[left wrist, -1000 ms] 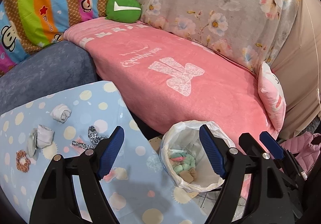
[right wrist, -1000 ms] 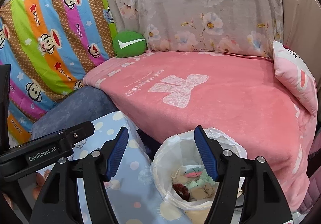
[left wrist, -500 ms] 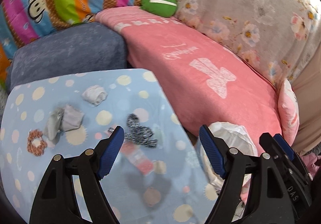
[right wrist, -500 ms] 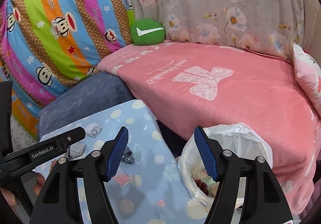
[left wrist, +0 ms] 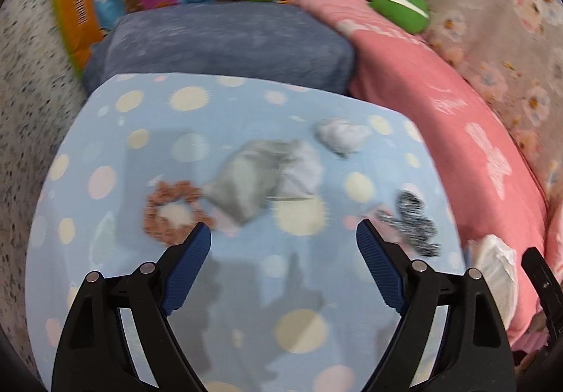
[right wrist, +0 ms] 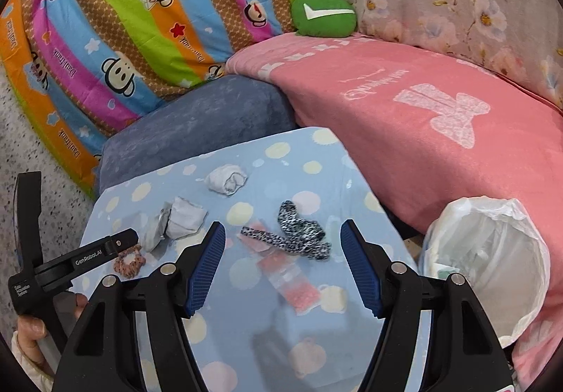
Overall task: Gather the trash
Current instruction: 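Grasp the pink scrunchie with the left gripper while the right grasps the grey pouch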
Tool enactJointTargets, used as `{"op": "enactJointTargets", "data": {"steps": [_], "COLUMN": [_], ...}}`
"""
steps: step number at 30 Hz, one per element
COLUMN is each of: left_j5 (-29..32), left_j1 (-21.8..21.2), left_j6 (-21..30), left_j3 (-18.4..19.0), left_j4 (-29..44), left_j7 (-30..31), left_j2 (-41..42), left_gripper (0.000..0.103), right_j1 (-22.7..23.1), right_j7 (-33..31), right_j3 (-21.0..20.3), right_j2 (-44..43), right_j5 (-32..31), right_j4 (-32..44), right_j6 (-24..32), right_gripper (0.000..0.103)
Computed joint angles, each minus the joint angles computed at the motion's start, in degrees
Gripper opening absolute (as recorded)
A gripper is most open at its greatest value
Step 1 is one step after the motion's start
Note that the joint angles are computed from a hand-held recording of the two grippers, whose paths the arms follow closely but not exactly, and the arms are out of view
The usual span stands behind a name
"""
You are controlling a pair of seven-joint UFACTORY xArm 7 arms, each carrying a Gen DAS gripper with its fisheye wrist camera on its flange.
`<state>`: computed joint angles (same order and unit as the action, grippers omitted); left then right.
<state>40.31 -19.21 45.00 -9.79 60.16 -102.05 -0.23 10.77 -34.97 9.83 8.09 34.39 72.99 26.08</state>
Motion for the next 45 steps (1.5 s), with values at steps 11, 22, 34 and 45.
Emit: {"op": "enactJointTargets", "data": {"steps": [11,22,34,45], "left_j5": [-6.6,-8.9,-10.3,-6.6], "left_j1": [8.4,12.8,11.7,11.4], "left_j6": [-6.9,-17.9,-20.8,-17.7], "left_j3": [0.6,0.5,2.6,0.6], "left_j4": [-19.6,-22.8,-19.4,-16.0], "left_j7": [-2.0,1.5,6.6,5.3], "left_j2": [-11.4,-7.8,-3.9,-7.4], "left_gripper": [0.080,0.060,0.011,0.010], "right_j1": [5.9,11.6,14.1,9.7], "right_j7": [5.8,12.2,16.5,9.7], "right_j3": [3.6,5.8,6.9,9.4], "right_j2": [6.8,17.2,27.4,19.0], "right_j5": [-7.0,-14.7,-16.9,-10.5], "right_j4": [3.2,11.6,22.6,16.6], "right_j6": [1.1,4.7,12.5,6.4], "right_gripper": [0.066,0.058,0.007,0.004]}}
